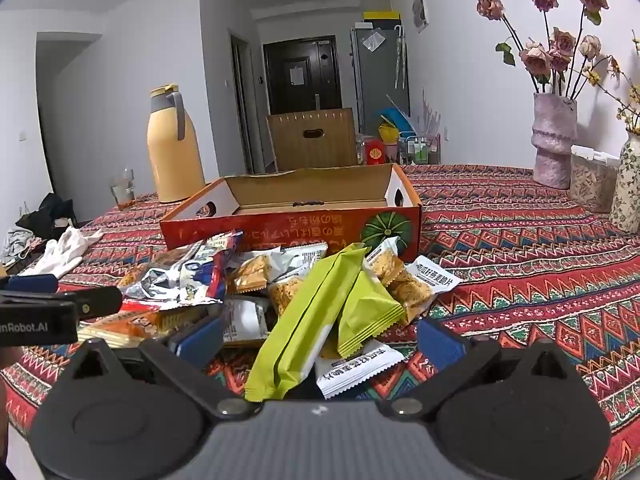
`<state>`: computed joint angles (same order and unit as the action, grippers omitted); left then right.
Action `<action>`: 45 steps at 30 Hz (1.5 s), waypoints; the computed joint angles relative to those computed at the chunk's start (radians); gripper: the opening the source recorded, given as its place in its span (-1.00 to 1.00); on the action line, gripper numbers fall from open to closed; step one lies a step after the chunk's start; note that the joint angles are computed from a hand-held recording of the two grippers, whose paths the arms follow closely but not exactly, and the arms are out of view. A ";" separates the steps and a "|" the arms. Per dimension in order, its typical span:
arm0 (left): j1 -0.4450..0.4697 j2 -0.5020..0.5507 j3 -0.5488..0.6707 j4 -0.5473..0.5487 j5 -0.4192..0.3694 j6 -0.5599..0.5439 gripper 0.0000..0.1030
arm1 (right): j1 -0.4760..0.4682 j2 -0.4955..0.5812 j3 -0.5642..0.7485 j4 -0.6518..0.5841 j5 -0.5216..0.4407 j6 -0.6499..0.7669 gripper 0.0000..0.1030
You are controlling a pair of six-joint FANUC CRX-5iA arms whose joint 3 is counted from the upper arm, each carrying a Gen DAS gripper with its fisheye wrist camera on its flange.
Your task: Organize snacks
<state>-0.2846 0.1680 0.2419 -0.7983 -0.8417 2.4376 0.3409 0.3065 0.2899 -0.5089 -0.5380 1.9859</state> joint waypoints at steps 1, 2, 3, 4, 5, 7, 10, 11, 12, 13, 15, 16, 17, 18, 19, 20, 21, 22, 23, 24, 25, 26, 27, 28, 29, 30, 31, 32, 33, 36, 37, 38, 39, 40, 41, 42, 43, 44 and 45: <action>-0.004 0.005 0.006 0.001 -0.007 0.002 1.00 | 0.002 0.001 -0.002 0.003 0.002 -0.003 1.00; -0.004 -0.005 -0.008 -0.001 0.016 0.025 1.00 | 0.005 0.002 -0.003 0.008 0.004 -0.007 1.00; -0.001 -0.010 -0.017 0.001 0.029 0.035 1.00 | 0.007 0.003 -0.003 0.013 0.004 -0.012 1.00; -0.009 -0.009 -0.016 -0.005 0.024 0.042 1.00 | 0.010 0.005 -0.004 0.020 0.005 -0.020 1.00; 0.006 -0.026 -0.036 0.014 0.044 0.044 1.00 | 0.013 0.008 -0.004 0.027 0.005 -0.027 1.00; 0.004 -0.034 -0.045 0.014 0.046 0.047 1.00 | 0.007 -0.012 -0.016 0.031 -0.001 -0.029 1.00; 0.022 -0.040 -0.054 0.052 0.055 0.023 1.00 | 0.028 -0.013 -0.029 0.079 0.013 -0.073 1.00; 0.022 -0.041 -0.056 0.053 0.056 0.023 1.00 | 0.027 -0.014 -0.028 0.081 0.009 -0.074 1.00; 0.021 -0.042 -0.059 0.052 0.057 0.025 1.00 | 0.025 -0.014 -0.035 0.068 0.017 -0.062 1.00; 0.022 -0.044 -0.061 0.054 0.057 0.026 1.00 | 0.025 -0.015 -0.036 0.072 0.016 -0.065 1.00; 0.024 -0.046 -0.065 0.060 0.060 0.025 1.00 | 0.026 -0.015 -0.038 0.082 0.016 -0.073 1.00; 0.026 -0.046 -0.066 0.063 0.061 0.024 1.00 | 0.025 -0.015 -0.036 0.080 0.012 -0.072 1.00; 0.028 -0.046 -0.066 0.063 0.061 0.025 1.00 | 0.024 -0.015 -0.035 0.078 0.010 -0.070 1.00; 0.028 -0.046 -0.067 0.063 0.061 0.028 1.00 | 0.023 -0.013 -0.032 0.079 0.007 -0.070 1.00; 0.028 -0.046 -0.067 0.062 0.061 0.030 1.00 | 0.023 -0.013 -0.032 0.078 0.006 -0.069 1.00; 0.029 -0.047 -0.068 0.062 0.062 0.032 1.00 | 0.023 -0.013 -0.030 0.078 0.004 -0.068 1.00; 0.029 -0.047 -0.069 0.061 0.062 0.033 1.00 | 0.023 -0.012 -0.029 0.080 0.003 -0.069 1.00; 0.030 -0.047 -0.070 0.062 0.063 0.034 1.00 | 0.024 -0.011 -0.028 0.081 0.002 -0.069 1.00; 0.030 -0.047 -0.070 0.062 0.064 0.034 1.00 | 0.024 -0.011 -0.029 0.081 0.003 -0.070 1.00; 0.031 -0.047 -0.071 0.064 0.064 0.035 1.00 | 0.024 -0.011 -0.029 0.081 0.003 -0.070 1.00; 0.032 -0.047 -0.071 0.065 0.064 0.034 1.00 | 0.024 -0.010 -0.028 0.081 0.002 -0.071 1.00; 0.034 -0.047 -0.071 0.068 0.065 0.033 1.00 | 0.024 -0.009 -0.027 0.081 0.001 -0.070 1.00; 0.034 -0.047 -0.071 0.068 0.065 0.033 1.00 | 0.023 -0.008 -0.026 0.080 0.000 -0.069 1.00; 0.035 -0.046 -0.072 0.069 0.067 0.032 1.00 | 0.024 -0.008 -0.027 0.082 0.000 -0.072 1.00; 0.036 -0.046 -0.072 0.071 0.067 0.031 1.00 | 0.024 -0.007 -0.026 0.083 0.000 -0.072 1.00; 0.037 -0.046 -0.072 0.073 0.066 0.030 1.00 | 0.025 -0.006 -0.026 0.083 -0.001 -0.074 1.00; 0.037 -0.045 -0.072 0.074 0.066 0.029 1.00 | 0.025 -0.005 -0.025 0.084 -0.001 -0.074 1.00; 0.038 -0.045 -0.072 0.075 0.067 0.028 1.00 | 0.024 -0.005 -0.024 0.084 -0.002 -0.074 1.00; 0.039 -0.045 -0.073 0.077 0.068 0.028 1.00 | 0.024 -0.004 -0.024 0.084 -0.003 -0.074 1.00; 0.039 -0.045 -0.073 0.077 0.068 0.028 1.00 | 0.025 -0.003 -0.023 0.087 -0.005 -0.077 1.00; 0.039 -0.045 -0.074 0.078 0.069 0.028 1.00 | 0.024 -0.002 -0.022 0.086 -0.007 -0.076 1.00; 0.039 -0.045 -0.074 0.077 0.069 0.028 1.00 | 0.024 -0.002 -0.021 0.085 -0.008 -0.076 1.00; 0.039 -0.045 -0.074 0.077 0.070 0.029 1.00 | 0.024 -0.002 -0.021 0.086 -0.009 -0.076 1.00; 0.039 -0.044 -0.073 0.076 0.068 0.028 1.00 | 0.024 -0.001 -0.020 0.086 -0.009 -0.076 1.00; 0.039 -0.045 -0.074 0.077 0.068 0.027 1.00 | 0.024 0.000 -0.020 0.086 -0.009 -0.077 1.00; 0.039 -0.045 -0.074 0.077 0.068 0.027 1.00 | 0.024 -0.001 -0.020 0.086 -0.010 -0.078 1.00; 0.039 -0.045 -0.074 0.077 0.068 0.027 1.00 | 0.023 0.000 -0.019 0.086 -0.011 -0.078 1.00; 0.039 -0.045 -0.074 0.076 0.068 0.028 1.00 | 0.023 0.000 -0.019 0.087 -0.011 -0.078 1.00; 0.039 -0.045 -0.074 0.076 0.069 0.029 1.00 | 0.023 0.000 -0.019 0.087 -0.012 -0.078 1.00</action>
